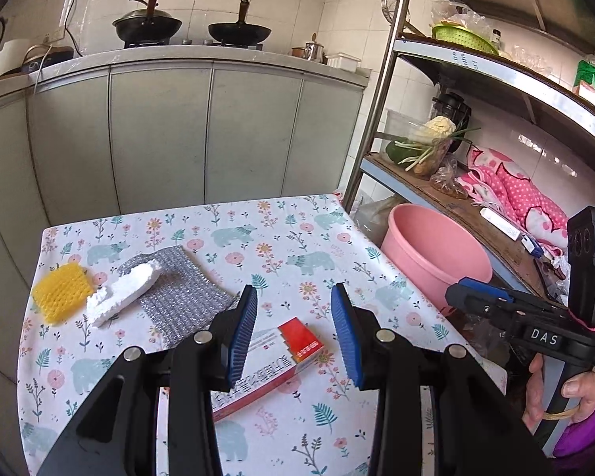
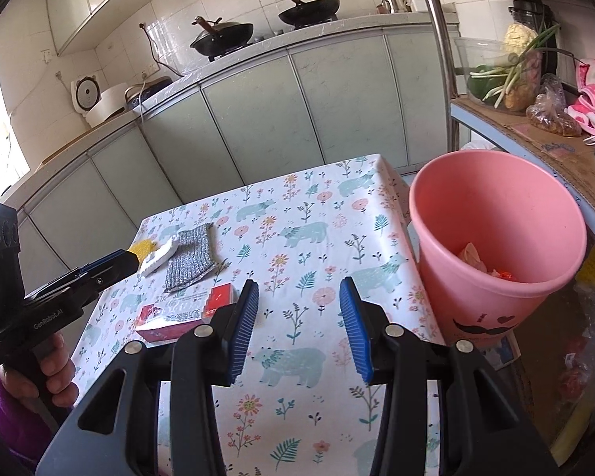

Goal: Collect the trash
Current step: 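Move both open tools back over the table, then grasp the white foam strip with the left tool while the right tool grasps the grey knit scouring pad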

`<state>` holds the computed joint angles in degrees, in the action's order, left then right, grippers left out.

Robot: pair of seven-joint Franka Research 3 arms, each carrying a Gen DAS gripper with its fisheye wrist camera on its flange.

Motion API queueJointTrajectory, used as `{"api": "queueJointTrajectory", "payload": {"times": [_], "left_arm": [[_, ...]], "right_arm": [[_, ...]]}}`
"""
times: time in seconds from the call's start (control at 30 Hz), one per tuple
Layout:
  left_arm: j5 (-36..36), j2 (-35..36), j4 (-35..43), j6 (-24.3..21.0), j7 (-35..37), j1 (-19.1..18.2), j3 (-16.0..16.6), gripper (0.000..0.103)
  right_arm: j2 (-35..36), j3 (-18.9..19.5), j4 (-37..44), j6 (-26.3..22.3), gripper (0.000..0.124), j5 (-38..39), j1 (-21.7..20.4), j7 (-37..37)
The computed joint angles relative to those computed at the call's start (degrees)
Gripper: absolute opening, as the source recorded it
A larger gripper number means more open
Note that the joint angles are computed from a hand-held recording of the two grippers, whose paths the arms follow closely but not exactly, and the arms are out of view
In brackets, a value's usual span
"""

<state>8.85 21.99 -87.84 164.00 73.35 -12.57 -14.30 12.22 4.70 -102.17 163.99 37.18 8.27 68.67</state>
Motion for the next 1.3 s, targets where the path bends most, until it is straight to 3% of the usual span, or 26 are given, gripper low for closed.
{"api": "queueJointTrajectory", "payload": {"times": [0.53, 1.03, 1.17, 1.3], "left_arm": [[9.3, -8.6, -13.1, 1.3, -14.0, 1.8, 6.6, 0.038], [16.5, -4.9, -7.3, -4.8, -21.2, 4.5, 9.5, 0.038], [7.1, -3.0, -5.8, -4.1, -14.9, 8.8, 4.8, 0.038], [3.6, 0.9, -0.5, -6.5, -3.7, 9.1, 1.9, 0.038]], "right_arm": [[7.1, 2.7, 8.8, -6.5, 0.044, 1.3, 0.7, -3.5], [12.4, 3.4, 16.6, -10.6, 0.044, 1.0, 0.6, -3.9], [14.7, 3.7, 19.9, -13.0, 0.044, 0.4, 0.6, -3.5], [16.9, 4.2, 23.7, -17.4, 0.044, 0.2, 0.1, -3.1]]}}
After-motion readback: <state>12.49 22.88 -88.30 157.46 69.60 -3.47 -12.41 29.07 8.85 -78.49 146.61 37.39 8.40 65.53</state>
